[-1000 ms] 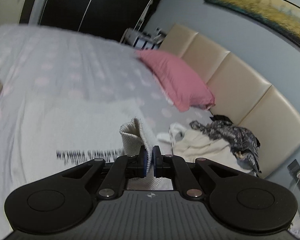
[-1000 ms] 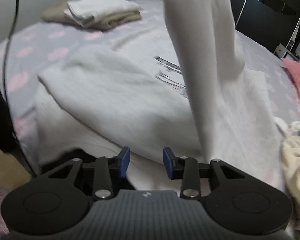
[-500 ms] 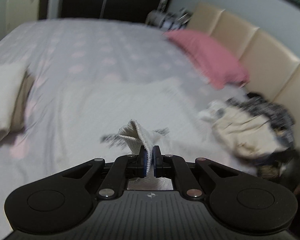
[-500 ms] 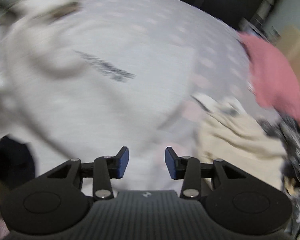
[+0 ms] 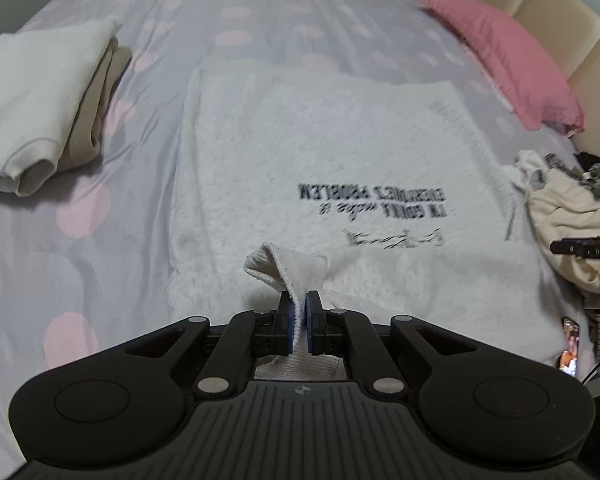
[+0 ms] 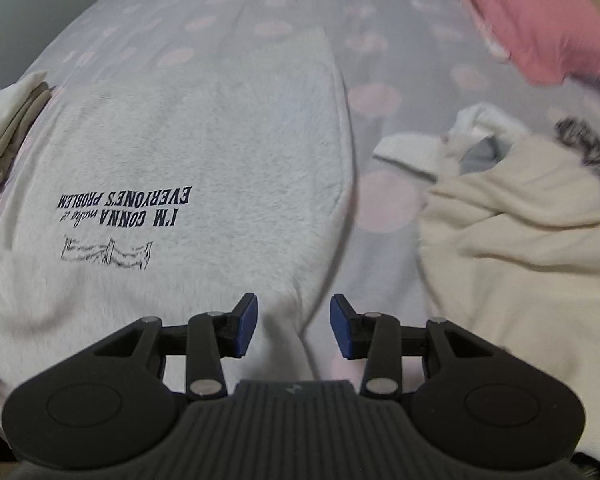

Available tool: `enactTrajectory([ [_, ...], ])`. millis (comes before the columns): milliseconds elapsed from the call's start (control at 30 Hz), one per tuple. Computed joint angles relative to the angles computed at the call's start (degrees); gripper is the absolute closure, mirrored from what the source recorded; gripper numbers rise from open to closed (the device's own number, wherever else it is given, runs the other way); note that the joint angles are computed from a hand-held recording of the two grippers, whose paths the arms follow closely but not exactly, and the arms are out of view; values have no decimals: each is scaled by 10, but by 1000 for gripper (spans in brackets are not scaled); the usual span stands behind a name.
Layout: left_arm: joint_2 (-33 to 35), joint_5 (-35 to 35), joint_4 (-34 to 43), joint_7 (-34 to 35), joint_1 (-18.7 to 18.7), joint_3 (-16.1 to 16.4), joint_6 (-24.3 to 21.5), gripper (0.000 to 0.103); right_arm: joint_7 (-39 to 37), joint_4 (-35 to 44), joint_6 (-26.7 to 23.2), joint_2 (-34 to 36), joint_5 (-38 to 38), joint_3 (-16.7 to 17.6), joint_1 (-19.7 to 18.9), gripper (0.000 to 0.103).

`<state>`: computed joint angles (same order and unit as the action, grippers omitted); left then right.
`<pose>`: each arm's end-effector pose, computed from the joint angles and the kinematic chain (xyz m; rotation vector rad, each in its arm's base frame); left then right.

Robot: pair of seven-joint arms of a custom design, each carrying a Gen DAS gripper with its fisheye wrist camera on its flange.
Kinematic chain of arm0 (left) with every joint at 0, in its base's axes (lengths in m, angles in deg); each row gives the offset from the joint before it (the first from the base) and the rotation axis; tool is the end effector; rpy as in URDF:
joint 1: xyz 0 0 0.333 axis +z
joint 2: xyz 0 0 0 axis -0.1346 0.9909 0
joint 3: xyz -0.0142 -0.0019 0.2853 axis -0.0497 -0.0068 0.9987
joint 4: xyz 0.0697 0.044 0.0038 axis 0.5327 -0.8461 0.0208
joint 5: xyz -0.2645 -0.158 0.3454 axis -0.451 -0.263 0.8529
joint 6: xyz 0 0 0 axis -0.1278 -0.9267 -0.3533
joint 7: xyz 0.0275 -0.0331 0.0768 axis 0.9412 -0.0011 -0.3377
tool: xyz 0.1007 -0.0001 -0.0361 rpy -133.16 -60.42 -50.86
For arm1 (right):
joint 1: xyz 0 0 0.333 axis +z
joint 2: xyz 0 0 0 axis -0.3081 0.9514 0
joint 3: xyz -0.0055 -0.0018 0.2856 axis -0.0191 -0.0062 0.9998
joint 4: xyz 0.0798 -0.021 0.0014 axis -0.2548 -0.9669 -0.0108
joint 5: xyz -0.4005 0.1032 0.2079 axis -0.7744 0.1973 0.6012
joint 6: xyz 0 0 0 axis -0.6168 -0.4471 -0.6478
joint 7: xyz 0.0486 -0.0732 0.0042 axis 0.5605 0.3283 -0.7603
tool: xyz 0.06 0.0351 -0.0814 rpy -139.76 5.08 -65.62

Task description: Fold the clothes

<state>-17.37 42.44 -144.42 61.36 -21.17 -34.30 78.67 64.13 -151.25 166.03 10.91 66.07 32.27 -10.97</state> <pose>0.5180 -0.2359 0.6128 -2.1402 1.9424 -0.6616 0.7049 0.0856 0.4667 -2.1452 1.6828 -0.2375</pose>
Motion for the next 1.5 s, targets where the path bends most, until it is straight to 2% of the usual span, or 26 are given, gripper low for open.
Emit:
enactTrajectory([
  [167,19,-9,3,-3,4,3,-16,99,64,82,-38,75,-17,-4,7,55],
  [400,29,-21,12,2,4,2,-18,99,126,152,-71,137,-58,-10,24,56],
  [433,29,-23,13,3,4,2,-15,99,130,161,-74,146,-72,-12,28,58],
  [500,28,-23,14,4,3,0,-9,99,124,160,-76,148,-91,-13,33,73],
  [533,28,-23,15,5,3,0,-5,99,116,156,-74,146,-98,-13,34,74],
  [600,27,-23,16,6,1,-1,1,99,84,130,-57,127,-109,-11,33,85],
  [800,10,-24,3,13,-2,0,32,98,27,86,-18,87,-109,-12,20,94],
  [933,-8,-36,-15,5,-4,6,62,99,16,92,-20,90,-89,-15,4,94],
  [1000,-12,-35,-19,0,-3,7,68,99,23,82,-10,89,-125,-23,13,95],
  [1167,17,-14,-3,-7,3,2,27,99,20,71,0,89,-150,-23,17,95],
  [1267,31,-1,3,-9,5,-2,6,98,27,74,-2,89,-132,-22,11,94],
  [1433,28,13,0,-24,9,-6,8,98,52,71,-2,77,-74,-17,-6,87],
  [1500,28,19,0,-27,9,-7,6,98,60,51,16,59,-89,-21,-2,83],
])
